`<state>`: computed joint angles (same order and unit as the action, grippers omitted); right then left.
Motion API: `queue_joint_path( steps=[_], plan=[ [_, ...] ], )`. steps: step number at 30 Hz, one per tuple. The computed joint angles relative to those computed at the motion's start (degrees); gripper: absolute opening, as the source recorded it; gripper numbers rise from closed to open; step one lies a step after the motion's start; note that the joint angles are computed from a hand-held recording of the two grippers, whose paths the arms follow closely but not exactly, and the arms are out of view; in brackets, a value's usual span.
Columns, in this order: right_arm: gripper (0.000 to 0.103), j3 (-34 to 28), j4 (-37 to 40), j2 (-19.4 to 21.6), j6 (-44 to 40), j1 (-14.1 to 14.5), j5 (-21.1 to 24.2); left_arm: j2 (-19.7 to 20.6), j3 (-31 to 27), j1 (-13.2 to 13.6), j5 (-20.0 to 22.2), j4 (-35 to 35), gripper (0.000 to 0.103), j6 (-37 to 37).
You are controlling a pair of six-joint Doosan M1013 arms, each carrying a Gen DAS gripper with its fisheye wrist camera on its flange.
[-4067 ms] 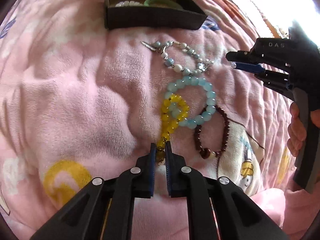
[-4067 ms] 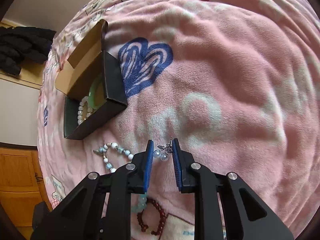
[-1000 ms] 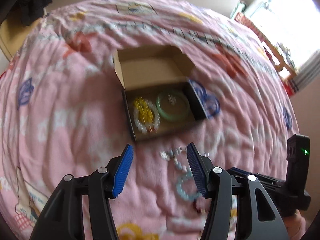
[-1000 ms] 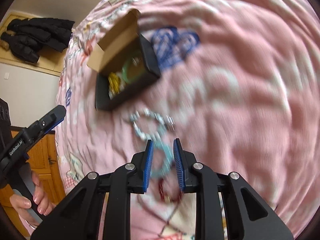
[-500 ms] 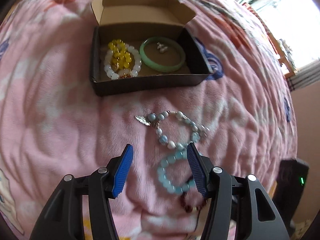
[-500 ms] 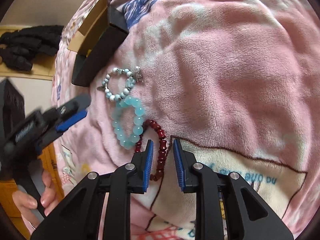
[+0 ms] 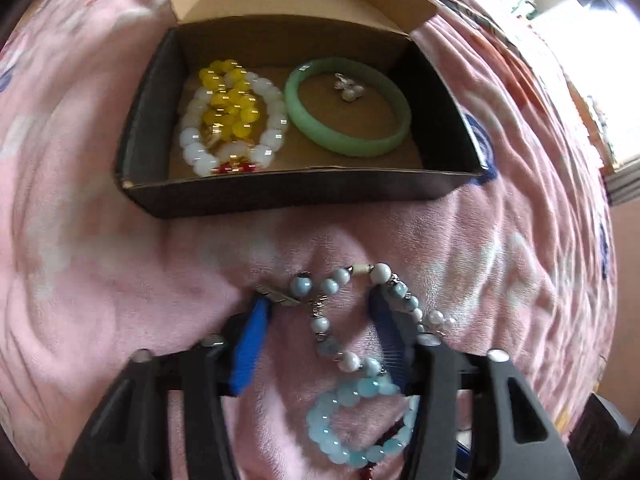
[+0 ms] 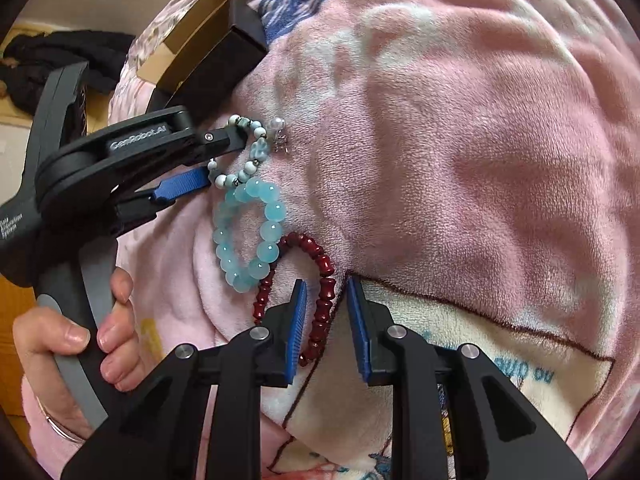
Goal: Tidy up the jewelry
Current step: 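Grasp the silver-blue feather-charm bracelet with the left tool while the right tool grasps the dark red bracelet, then carry both bracelets into the box and open both tools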
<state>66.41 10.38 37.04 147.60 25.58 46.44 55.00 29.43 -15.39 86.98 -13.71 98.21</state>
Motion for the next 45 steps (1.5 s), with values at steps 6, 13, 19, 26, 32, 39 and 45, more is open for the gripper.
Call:
queue_joint_path(
  steps=[6, 13, 19, 26, 32, 39, 45],
  plan=[
    [0.011, -0.65, -0.53, 0.18, -0.99, 0.07, 1.05, -2.00, 2.69, 0.34, -1.48, -0.26, 0.016, 2.39],
    [0.009, -0.17, -1.25, -0.85, -1.44, 0.30, 0.42, -5.46, 6.83, 0.28, -4.77, 1.13, 0.010, 6.49],
    [0.009, 0.13, -3.21, -2.33, -1.03, 0.73, -1.21, -6.99, 7.47, 1.05, -5.17, 0.54, 0.010, 8.30],
    [0.009, 0.32, -6.46, -4.32, 0.03, 0.75, -4.07, -10.11, 8.46, 1.72, -7.89, 0.51, 0.010, 10.69],
    [0.009, 1.90, -9.66, -6.63, 2.87, 0.66, -6.08, -12.01, 9.19, 1.67, -11.33, 0.73, 0.010, 9.82],
    [0.009, -0.64, -12.54, -7.57, 2.87, -0.38, -4.35, -11.33, 5.57, 1.80, -11.58, 0.14, 0.010, 10.17],
    [0.009, -8.63, -18.81, -4.69, 2.09, -1.55, 2.42, -7.33, -2.64, 1.83, -10.43, 1.04, 0.010, 8.06]
  ],
)
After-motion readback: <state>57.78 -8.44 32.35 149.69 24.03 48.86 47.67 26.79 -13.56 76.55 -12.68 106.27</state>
